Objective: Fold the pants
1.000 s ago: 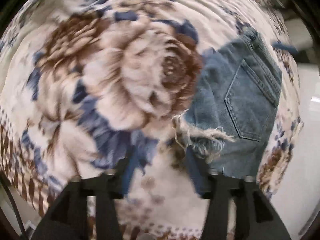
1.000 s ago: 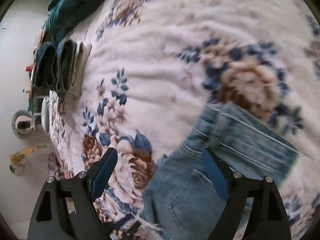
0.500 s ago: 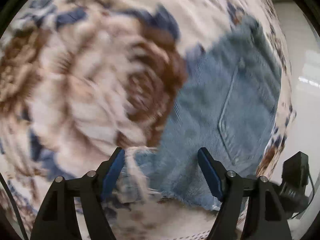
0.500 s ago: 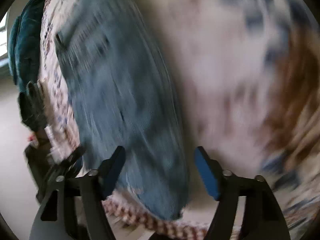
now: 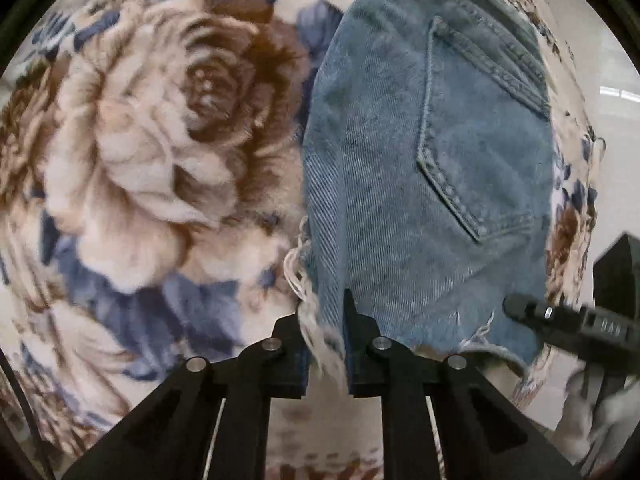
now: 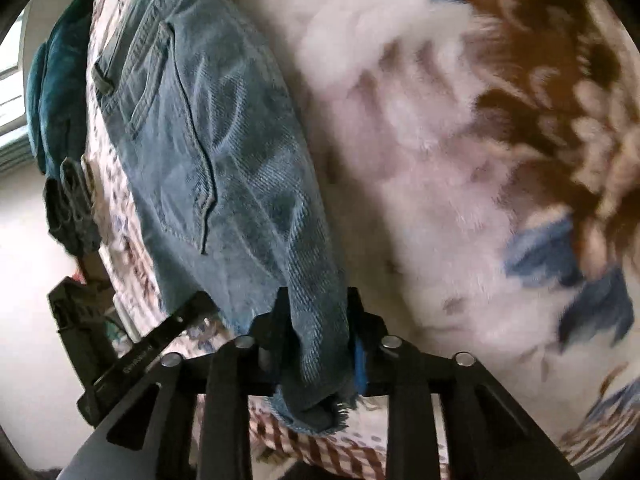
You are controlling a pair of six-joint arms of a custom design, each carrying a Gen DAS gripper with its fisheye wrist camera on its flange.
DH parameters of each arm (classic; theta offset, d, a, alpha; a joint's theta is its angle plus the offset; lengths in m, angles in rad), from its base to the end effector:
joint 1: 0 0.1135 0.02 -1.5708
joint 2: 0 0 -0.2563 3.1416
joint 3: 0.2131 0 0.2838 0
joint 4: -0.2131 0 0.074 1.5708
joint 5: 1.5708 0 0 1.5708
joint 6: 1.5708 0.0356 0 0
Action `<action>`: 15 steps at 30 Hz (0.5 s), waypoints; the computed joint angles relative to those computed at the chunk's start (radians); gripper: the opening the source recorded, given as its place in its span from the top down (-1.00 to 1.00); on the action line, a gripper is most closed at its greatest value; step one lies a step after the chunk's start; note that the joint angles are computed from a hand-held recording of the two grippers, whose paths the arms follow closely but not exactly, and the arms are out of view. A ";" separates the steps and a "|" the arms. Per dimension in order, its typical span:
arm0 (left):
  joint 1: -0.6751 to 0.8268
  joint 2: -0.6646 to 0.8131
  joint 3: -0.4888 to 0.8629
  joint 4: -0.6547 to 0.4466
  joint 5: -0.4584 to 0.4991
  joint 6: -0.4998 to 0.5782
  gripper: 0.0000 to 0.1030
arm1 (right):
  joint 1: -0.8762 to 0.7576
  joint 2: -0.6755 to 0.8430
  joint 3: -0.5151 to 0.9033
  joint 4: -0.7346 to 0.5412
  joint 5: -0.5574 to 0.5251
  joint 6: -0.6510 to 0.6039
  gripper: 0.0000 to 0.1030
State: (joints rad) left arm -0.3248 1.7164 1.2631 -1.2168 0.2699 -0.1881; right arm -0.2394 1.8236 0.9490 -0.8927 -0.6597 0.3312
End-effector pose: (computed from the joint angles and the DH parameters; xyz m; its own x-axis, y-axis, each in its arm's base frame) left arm 0.3022 -0.1118 0.1918 -0.9792 0.1396 0.1470 0.1012 0.9650 -0.2421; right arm 0.2851 -0.0471 0.0871 -0.8023 0.4603 0.3801 0.5969 0.6235 0.5049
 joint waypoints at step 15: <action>0.069 0.458 0.507 -0.038 0.220 0.100 -0.43 | -0.079 0.175 0.256 0.187 -0.109 0.061 -0.45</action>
